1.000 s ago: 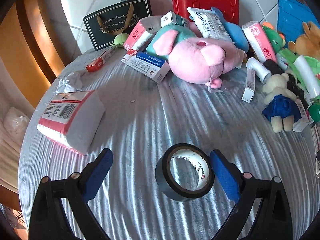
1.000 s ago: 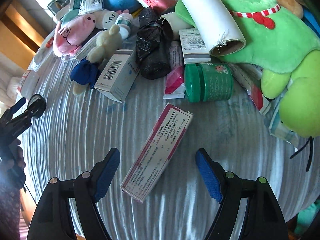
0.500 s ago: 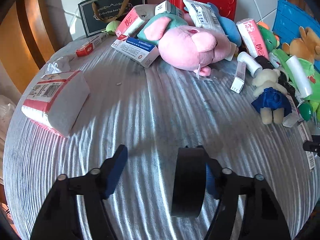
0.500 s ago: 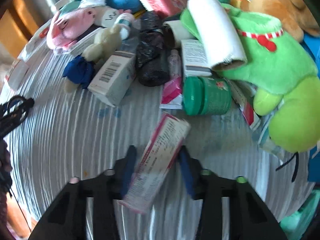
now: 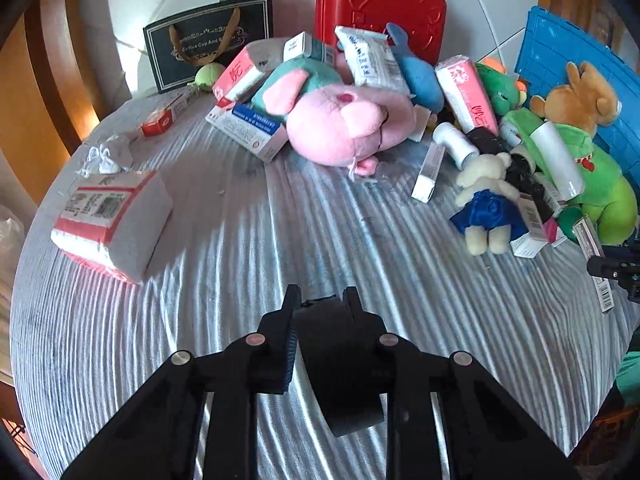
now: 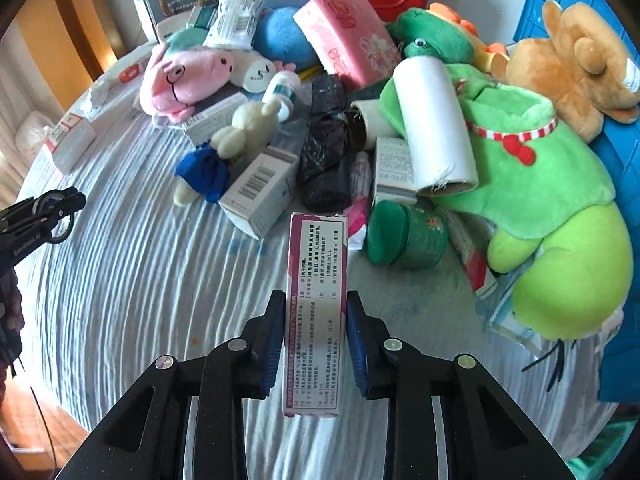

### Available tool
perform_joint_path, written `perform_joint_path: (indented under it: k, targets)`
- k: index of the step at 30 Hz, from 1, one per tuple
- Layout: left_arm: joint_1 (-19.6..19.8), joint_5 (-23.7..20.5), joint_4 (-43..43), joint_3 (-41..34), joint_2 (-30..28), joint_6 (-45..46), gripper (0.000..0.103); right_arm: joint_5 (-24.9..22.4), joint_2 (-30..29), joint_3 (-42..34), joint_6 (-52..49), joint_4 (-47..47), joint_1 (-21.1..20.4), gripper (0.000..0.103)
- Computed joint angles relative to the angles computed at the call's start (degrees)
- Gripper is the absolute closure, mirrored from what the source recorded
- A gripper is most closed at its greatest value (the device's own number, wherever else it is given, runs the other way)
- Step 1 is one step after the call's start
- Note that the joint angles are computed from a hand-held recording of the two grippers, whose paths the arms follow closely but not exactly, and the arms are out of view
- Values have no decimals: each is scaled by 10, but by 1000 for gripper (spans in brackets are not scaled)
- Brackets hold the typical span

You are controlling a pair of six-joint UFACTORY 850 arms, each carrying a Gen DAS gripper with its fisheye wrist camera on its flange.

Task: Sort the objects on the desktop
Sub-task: 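Grasp the pink-and-white medicine box with the right tool while the left grasps the black tape roll, then carry the box and tape roll over the blue bin and release both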

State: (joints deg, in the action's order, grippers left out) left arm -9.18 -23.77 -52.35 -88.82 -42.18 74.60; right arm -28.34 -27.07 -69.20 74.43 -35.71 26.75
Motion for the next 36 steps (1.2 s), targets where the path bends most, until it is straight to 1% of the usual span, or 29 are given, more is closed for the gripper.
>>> perform_joint_path:
  k: [3,4,10,12,13,16,17,21,24,28,29,31,33,34,36]
  targets:
    - [-9,-5,-35,10,26,45,82,9,18,9,23,-18,-2,75]
    - [-14,-3,-39,12,34,53,82,15,15,10,55,-44,5,75]
    - [-51,-9,-91,15,81,113,82,-3,78,37,151,-166,17,75]
    - [-73,11,-98,18,98,129,82,-11,107,45,177,-194,19,75]
    - [-85,11,-105,15,106,138,82,-16,119,49,196,-212,19,75]
    - [-116,11,-149,11,128,172,82,-55,177,74,242,-267,24,75]
    - [-130,15,-157,8,135,175,82,-74,200,84,256,-287,26,75]
    - [-191,31,-169,-21,150,169,82,-126,293,123,286,-331,24,75]
    - [-244,52,-169,-52,155,164,82,-173,374,152,281,-345,21,75]
    - [-309,73,-119,-113,139,95,82,-229,465,174,233,-343,9,75]
    - [-327,83,-87,-133,130,58,82,-243,484,178,218,-342,4,75]
    - [-356,88,-23,-177,110,-21,82,-265,521,184,184,-338,-12,75]
    - [-385,96,72,-222,86,-123,82,-269,550,189,153,-331,-37,75]
    - [-398,91,128,-251,69,-183,82,-265,562,191,135,-323,-56,75]
    - [-418,82,218,-300,42,-275,82,-238,586,196,100,-299,-100,75]
